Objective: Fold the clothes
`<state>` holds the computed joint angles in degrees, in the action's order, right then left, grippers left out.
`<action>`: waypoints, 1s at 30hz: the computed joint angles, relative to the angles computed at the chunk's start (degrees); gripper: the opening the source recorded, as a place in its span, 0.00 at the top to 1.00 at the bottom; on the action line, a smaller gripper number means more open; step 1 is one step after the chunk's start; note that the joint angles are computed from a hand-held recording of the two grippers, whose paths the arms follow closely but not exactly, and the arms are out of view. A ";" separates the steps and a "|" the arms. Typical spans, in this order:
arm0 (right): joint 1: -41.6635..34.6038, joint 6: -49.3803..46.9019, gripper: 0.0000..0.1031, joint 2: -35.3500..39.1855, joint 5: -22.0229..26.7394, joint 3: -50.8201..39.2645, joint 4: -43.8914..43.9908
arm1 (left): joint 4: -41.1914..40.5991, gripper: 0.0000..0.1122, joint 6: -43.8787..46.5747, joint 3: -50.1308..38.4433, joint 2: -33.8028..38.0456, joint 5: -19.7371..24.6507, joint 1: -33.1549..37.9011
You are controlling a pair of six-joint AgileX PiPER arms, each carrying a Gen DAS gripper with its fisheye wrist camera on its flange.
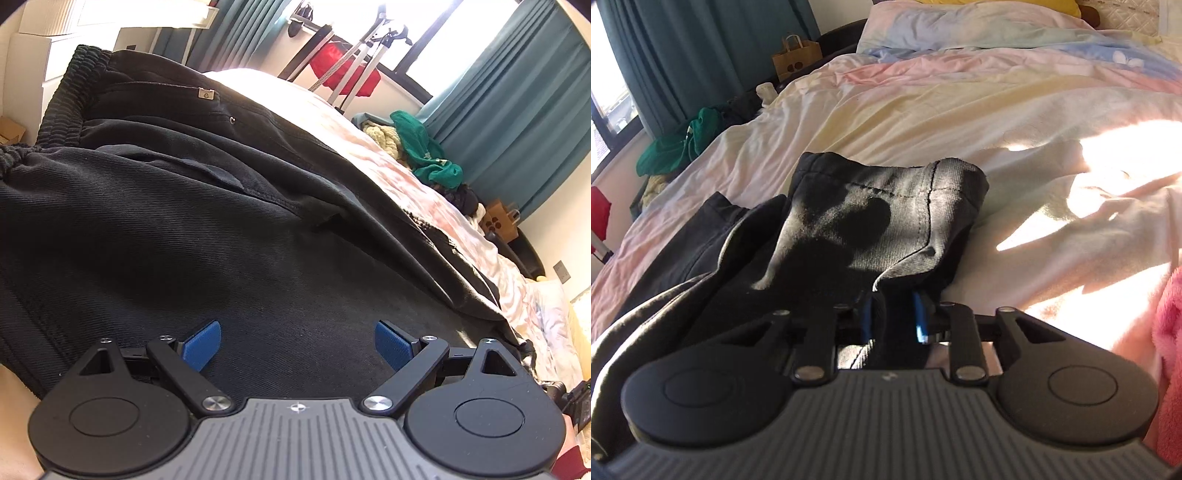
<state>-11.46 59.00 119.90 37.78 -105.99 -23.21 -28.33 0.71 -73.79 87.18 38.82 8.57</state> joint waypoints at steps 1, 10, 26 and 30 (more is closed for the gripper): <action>-0.59 1.14 0.86 -1.31 -1.86 2.22 1.18 | 0.16 0.18 -0.17 0.00 0.15 -0.18 0.04; -3.60 14.87 0.93 -14.35 -15.52 20.12 2.32 | 2.63 0.18 -2.78 0.86 0.34 -2.53 0.67; -4.70 1.94 0.93 -16.15 -15.97 21.79 11.03 | -6.77 0.20 -3.93 -0.62 -5.70 6.30 15.15; -6.16 -2.68 0.93 -16.18 -18.02 23.09 17.27 | -1.64 0.20 -10.01 -4.35 -8.61 10.44 21.90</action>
<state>-17.62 56.32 103.72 19.76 -82.90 -5.93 -29.97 -9.30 -78.14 78.58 49.26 30.46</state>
